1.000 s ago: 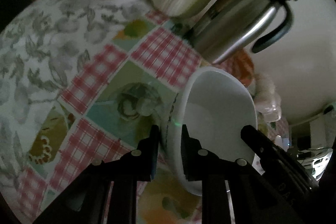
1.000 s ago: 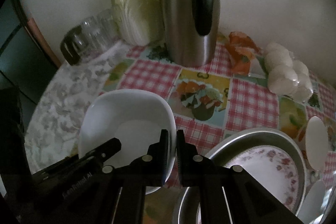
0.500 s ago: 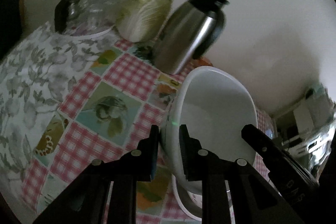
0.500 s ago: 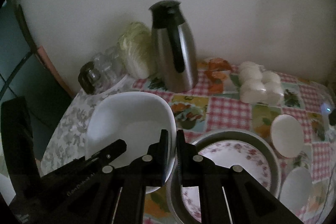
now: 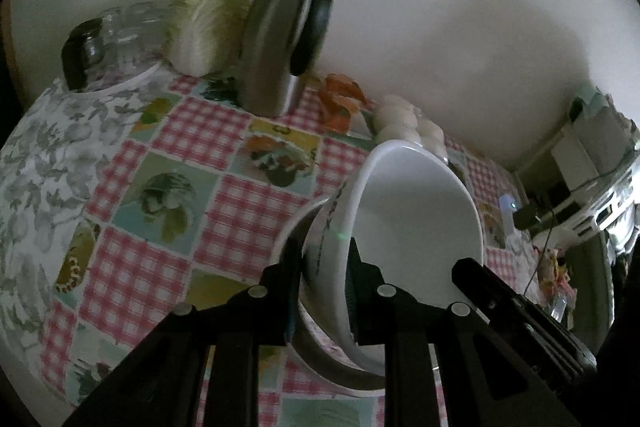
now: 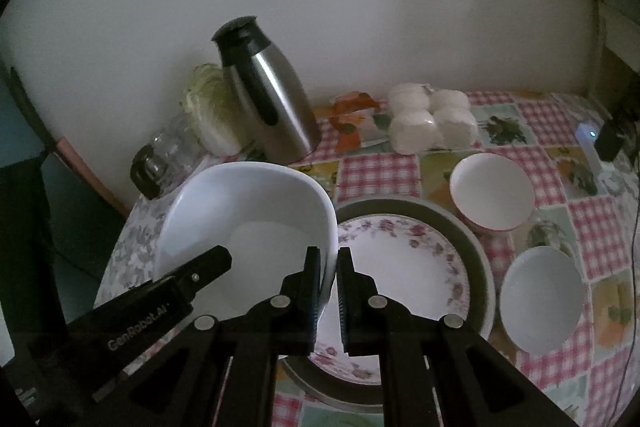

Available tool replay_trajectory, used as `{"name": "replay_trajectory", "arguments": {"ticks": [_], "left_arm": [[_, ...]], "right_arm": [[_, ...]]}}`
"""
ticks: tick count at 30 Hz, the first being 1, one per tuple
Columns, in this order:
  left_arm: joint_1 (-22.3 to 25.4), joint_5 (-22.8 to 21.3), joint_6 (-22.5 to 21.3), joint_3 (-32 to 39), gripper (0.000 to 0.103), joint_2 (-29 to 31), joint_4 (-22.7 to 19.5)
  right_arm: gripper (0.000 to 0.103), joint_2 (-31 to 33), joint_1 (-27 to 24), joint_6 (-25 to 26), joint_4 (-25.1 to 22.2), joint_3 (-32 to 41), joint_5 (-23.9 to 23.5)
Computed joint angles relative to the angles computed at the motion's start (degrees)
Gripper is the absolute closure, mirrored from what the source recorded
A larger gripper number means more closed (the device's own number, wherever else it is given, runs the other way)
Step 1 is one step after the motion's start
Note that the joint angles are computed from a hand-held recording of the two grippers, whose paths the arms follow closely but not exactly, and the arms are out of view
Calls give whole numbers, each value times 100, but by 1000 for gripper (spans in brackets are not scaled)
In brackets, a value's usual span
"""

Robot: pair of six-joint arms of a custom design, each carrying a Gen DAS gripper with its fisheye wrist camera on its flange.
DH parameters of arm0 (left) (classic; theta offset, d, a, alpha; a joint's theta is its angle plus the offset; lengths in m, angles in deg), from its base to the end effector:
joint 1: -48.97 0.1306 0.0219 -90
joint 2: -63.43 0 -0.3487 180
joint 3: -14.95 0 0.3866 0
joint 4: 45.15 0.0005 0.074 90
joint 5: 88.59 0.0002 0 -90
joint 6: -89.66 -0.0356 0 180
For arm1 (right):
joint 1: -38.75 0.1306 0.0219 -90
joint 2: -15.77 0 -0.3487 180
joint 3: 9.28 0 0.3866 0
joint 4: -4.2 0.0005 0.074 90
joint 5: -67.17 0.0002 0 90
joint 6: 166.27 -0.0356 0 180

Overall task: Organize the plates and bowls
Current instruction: 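Lift the white square bowl off the table with the left gripper, then carry the square bowl over the basin and lower it onto the floral plate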

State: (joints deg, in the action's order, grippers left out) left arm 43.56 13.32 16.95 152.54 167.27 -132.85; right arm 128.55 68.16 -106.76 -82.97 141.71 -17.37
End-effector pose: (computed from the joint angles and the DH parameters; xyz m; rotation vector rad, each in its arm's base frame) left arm 0.4877 -0.0541 0.5958 -0.1766 2.5282 -0.4213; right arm 0.4657 0.2580 0.6086 0.0669 2.4515 0.3569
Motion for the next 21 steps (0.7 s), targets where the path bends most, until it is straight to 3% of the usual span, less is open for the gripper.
{"name": "replay_trajectory", "arguments": {"ticks": [15,21], "left_arm": [[-523,-424,-4,276,83,122,-297],[-605,-332,38,314,83,183,-359]], "right_arm": [[92,-746,-319,-154,345,-1042,-394],[91,-916,-451,-185,378,-1274,-542]]}}
